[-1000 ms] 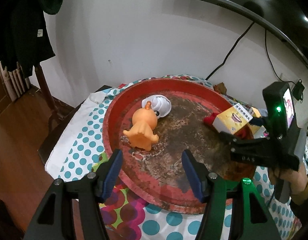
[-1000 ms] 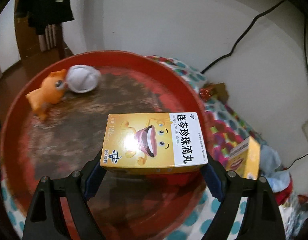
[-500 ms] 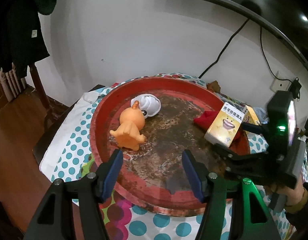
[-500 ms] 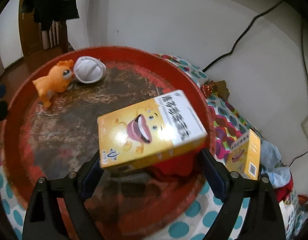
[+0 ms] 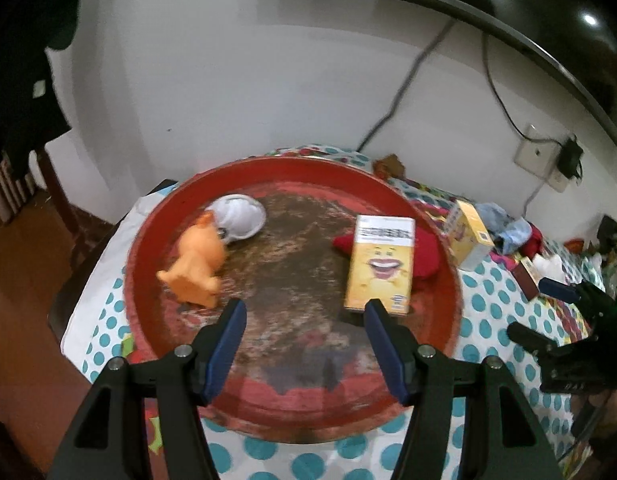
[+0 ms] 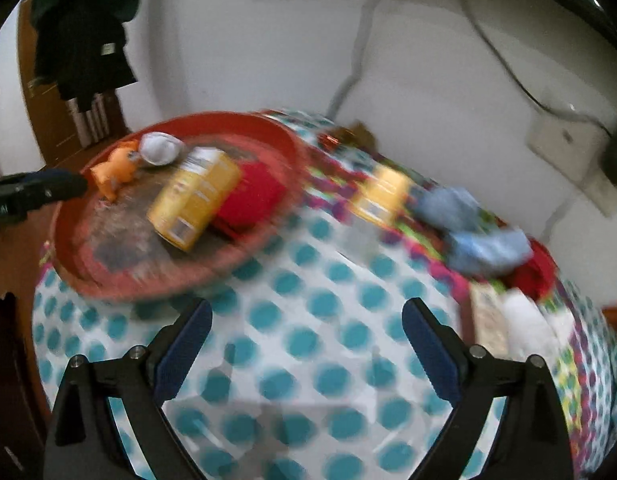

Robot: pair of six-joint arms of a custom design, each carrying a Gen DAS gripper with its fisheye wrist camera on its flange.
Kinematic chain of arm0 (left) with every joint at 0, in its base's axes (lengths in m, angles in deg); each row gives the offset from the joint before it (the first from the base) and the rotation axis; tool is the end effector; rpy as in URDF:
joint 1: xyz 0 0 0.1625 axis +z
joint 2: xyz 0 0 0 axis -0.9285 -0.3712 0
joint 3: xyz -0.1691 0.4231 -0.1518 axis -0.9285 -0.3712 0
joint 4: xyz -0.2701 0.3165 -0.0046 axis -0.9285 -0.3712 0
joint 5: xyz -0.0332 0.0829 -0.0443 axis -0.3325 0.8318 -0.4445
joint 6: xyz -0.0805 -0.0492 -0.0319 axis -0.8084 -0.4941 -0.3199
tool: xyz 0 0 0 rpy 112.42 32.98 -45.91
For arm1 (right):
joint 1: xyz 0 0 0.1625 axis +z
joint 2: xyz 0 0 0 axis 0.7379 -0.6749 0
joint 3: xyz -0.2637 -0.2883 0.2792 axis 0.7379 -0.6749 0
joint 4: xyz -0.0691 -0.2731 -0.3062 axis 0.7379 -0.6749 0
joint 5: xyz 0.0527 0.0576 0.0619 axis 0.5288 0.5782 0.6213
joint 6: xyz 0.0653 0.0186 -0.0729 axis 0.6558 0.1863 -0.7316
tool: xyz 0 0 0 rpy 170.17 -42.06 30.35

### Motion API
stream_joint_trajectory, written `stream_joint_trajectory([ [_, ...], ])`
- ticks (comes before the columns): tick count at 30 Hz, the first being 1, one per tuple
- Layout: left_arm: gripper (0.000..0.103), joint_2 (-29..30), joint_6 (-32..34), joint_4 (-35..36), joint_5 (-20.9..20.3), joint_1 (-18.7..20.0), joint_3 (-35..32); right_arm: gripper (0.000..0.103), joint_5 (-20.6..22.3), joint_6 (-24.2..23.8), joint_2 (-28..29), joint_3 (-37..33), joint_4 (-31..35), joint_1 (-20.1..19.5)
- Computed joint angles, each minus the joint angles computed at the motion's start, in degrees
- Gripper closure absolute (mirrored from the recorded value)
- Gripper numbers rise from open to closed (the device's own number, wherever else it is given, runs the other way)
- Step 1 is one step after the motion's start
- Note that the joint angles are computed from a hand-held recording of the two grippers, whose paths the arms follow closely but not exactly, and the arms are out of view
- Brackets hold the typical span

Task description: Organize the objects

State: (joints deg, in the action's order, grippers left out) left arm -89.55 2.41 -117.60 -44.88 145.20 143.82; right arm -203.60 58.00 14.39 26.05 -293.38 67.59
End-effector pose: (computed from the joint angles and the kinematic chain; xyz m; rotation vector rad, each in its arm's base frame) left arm 0.0535 -0.5420 0.2816 0.7476 2.4312 -0.7615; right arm 0.2955 -0.4803 -0.0602 0.5791 -2.2385 0.7667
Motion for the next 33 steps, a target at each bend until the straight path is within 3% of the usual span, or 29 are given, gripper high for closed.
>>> stream_joint_trajectory([
  [2,0.04,0.3,0.3,0.1,-0.6,-1.1,0.8,0.013,0.1,2.3,-1.5,2.5,-0.8,-1.8],
  [4,0.04,0.7,0.5,0.1,-1.1,-2.0,1.5,0.023,0.2,3.7,-2.7,4.1,-1.0,-3.6],
  [9,0.04,2.7,0.6,1.1,-2.4,-5.1,2.5,0.032,0.4,4.4,-3.7,5.4,-1.6,-6.7],
  [14,0.04,6.1,3.2,0.4,-2.1,-8.7,2.9,0.035,0.5,3.4,-3.2,4.6,-2.4,-8.9],
  [21,0.039,11.8,2.5,1.3,-1.3,-10.8,0.9,0.041,1.4,1.1,-3.1,1.4,-1.1,-10.0],
  [28,0.039,15.0,2.2,0.9,-0.5,-11.7,-0.6,0.043,6.9,-2.5,-5.1,2.5,-1.2,-12.2],
  [33,0.039,16.9,1.0,1.9,-0.5,-12.3,-2.3,0.045,7.5,-4.5,-5.4,0.8,1.1,-12.5],
])
